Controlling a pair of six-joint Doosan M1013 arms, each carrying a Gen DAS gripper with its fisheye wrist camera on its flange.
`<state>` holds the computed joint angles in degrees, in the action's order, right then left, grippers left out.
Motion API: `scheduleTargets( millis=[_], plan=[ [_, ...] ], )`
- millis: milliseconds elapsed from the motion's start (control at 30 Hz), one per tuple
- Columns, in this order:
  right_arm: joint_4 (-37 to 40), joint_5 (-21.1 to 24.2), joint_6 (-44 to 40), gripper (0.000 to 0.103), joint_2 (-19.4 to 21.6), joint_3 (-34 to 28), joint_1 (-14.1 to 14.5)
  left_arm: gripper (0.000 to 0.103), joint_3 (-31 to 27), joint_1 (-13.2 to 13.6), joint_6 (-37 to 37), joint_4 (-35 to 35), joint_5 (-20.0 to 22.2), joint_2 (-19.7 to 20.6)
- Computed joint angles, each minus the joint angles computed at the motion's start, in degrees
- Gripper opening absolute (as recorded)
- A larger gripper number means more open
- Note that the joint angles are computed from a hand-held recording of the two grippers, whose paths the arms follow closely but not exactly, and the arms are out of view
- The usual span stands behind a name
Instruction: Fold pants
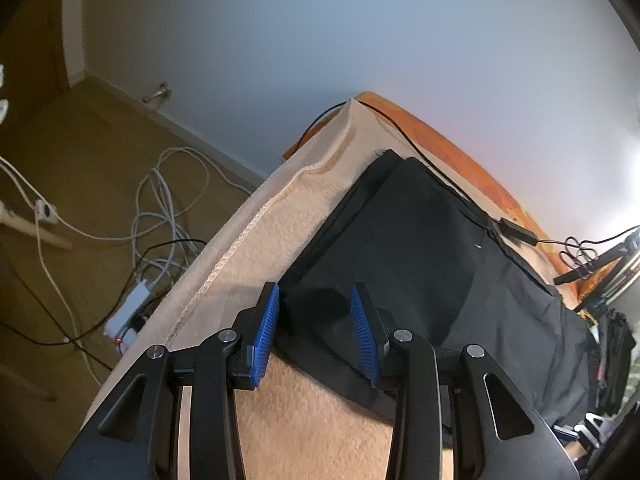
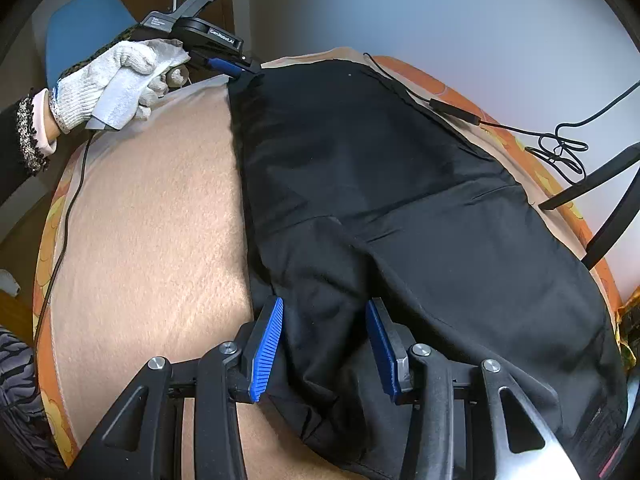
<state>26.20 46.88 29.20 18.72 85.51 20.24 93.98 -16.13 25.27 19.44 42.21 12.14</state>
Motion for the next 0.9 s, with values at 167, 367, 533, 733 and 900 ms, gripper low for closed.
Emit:
scheduleTargets(
  millis=[167,367,533,733,900],
  plan=[
    [-0.2,-0.3,0.0,0.044,-0.2,0.3,0.1,0.006,-0.5,-1.2,-3.5,5.2,2.1,0.6],
    [-0.2,-0.4,0.4,0.041,-0.4,0.3,0.0,0.003,0.7,-2.2,-8.2,11.0,1.5,-0.2],
    [0.5,1.2,0.4,0.026,-0.2,-0.3,-0.5,0.002,1.3,-2.6,-10.6,13.7,1.3,-0.9],
    [1.2,3.7,-0.5,0.006,0.3,-1.2,-0.3,0.001,1.2,-3.4,-12.0,16.8,4.5,-0.8],
    [0.4,5.3,0.1,0.003,1.1,-2.1,0.2,0.0,1.1,-2.6,-12.8,16.6,5.4,-0.3]
  ],
)
